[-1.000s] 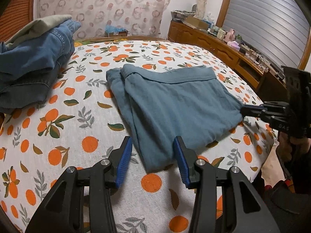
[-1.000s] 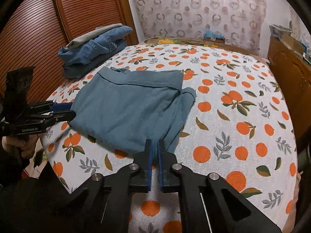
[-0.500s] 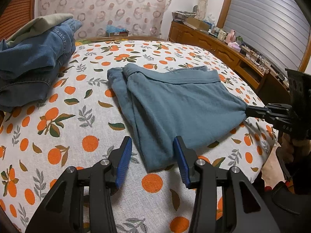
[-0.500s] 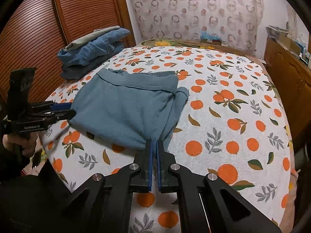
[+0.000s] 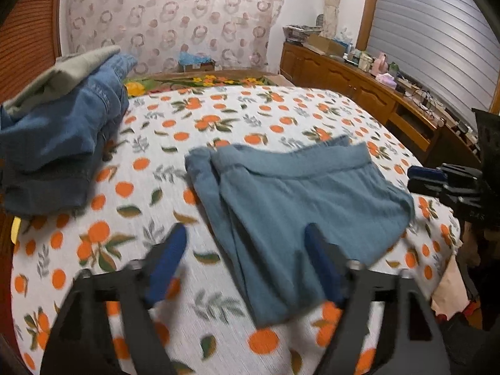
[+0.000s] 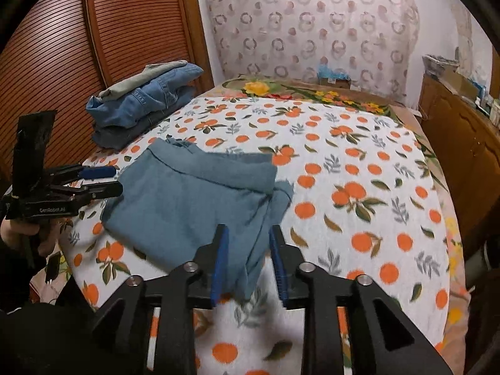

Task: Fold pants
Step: 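Move both tools to the shorts' folded edge and close on it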

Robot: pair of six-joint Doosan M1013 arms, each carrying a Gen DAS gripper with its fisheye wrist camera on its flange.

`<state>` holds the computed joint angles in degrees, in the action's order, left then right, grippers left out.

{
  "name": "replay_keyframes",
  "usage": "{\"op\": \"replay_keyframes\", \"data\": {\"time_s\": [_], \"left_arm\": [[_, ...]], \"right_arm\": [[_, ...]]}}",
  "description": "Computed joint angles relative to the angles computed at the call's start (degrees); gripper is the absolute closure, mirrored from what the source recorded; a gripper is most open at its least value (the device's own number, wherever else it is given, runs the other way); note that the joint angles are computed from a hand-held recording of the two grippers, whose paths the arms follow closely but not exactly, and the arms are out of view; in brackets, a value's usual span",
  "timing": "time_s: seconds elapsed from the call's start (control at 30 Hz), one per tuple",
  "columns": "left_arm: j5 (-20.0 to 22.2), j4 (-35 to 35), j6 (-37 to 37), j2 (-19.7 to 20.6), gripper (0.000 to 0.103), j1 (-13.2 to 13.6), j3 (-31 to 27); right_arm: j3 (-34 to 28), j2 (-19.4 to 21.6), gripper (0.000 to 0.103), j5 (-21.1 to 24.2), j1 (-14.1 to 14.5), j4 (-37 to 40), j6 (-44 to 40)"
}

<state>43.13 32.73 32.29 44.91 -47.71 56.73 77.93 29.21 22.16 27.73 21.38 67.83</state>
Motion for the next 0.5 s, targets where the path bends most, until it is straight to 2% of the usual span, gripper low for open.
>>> {"op": "replay_keyframes", "data": {"time_s": [0.03,0.17,0.5], "left_arm": [[0.50,-0.47,0.47,0.36,0.022,0.25,-0.72],[0.84,-2.71,1.19,1.37,0.021,1.36,-2.50],[2.01,-6.48,4.03,3.58,0.021,2.90,-6.04]], "right_arm": [[-0.62,0.38,0.063,0.27,0.05,-0.74,0.53],[-3.11,2.14,0.059,1.90,-0.16,-0.90,0.86],[-9.76,6.53,0.056,7.17,-0.81,-4.83,7.05]]}}
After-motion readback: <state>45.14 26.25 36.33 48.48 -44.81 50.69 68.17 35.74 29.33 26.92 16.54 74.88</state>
